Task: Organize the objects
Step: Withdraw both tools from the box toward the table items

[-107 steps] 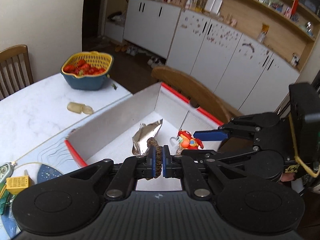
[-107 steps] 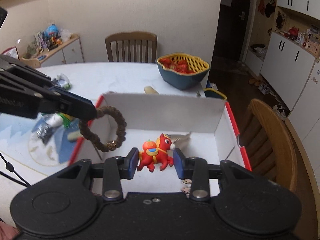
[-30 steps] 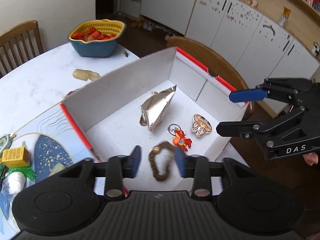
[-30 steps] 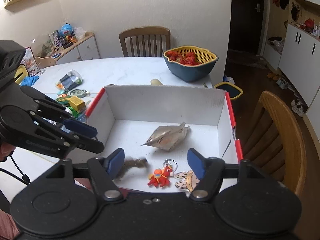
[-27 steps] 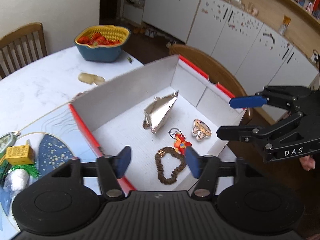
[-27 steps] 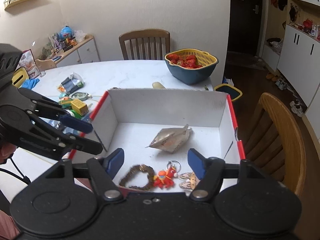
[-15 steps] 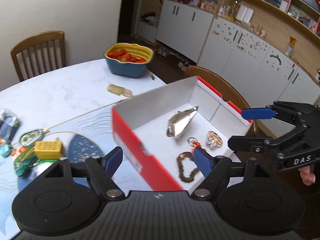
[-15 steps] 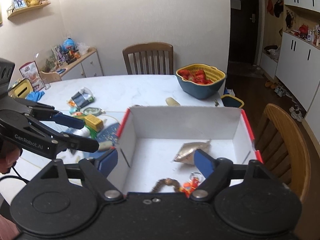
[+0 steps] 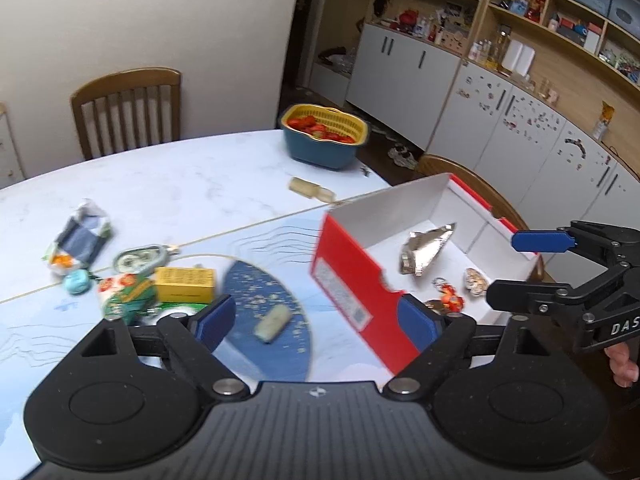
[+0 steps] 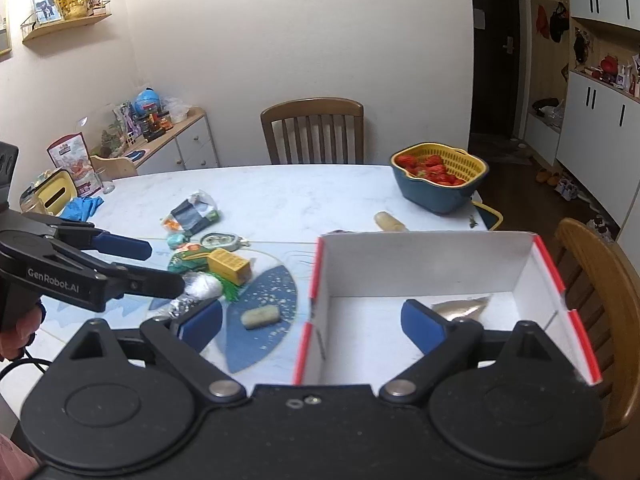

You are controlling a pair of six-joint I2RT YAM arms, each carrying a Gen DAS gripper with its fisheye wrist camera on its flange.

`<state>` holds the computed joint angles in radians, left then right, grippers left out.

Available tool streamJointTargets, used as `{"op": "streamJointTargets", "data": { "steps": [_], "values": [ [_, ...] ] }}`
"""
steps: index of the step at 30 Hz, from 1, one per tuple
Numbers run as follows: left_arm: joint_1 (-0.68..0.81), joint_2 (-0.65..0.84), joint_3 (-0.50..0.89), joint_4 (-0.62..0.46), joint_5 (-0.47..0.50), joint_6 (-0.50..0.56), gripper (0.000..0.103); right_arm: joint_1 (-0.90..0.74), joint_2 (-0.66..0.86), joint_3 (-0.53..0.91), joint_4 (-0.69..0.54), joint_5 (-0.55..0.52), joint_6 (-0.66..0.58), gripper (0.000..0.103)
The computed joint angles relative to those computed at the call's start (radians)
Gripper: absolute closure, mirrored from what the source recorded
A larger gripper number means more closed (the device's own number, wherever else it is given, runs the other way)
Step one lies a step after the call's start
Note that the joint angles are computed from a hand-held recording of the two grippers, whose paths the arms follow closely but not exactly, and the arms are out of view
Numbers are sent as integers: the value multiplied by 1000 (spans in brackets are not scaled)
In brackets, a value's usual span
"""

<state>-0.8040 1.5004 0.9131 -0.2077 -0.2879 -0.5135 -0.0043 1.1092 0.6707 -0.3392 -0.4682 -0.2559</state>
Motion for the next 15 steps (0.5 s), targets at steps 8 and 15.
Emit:
{"op": "streamJointTargets", "data": {
  "steps": [8, 15],
  "values": [
    [106, -121, -173, 89, 27, 31, 0, 207, 1, -33, 70, 148, 130, 7],
    [199, -124, -301, 213, 79, 139, 0, 368, 107, -36, 178, 289, 264, 7]
  ]
}}
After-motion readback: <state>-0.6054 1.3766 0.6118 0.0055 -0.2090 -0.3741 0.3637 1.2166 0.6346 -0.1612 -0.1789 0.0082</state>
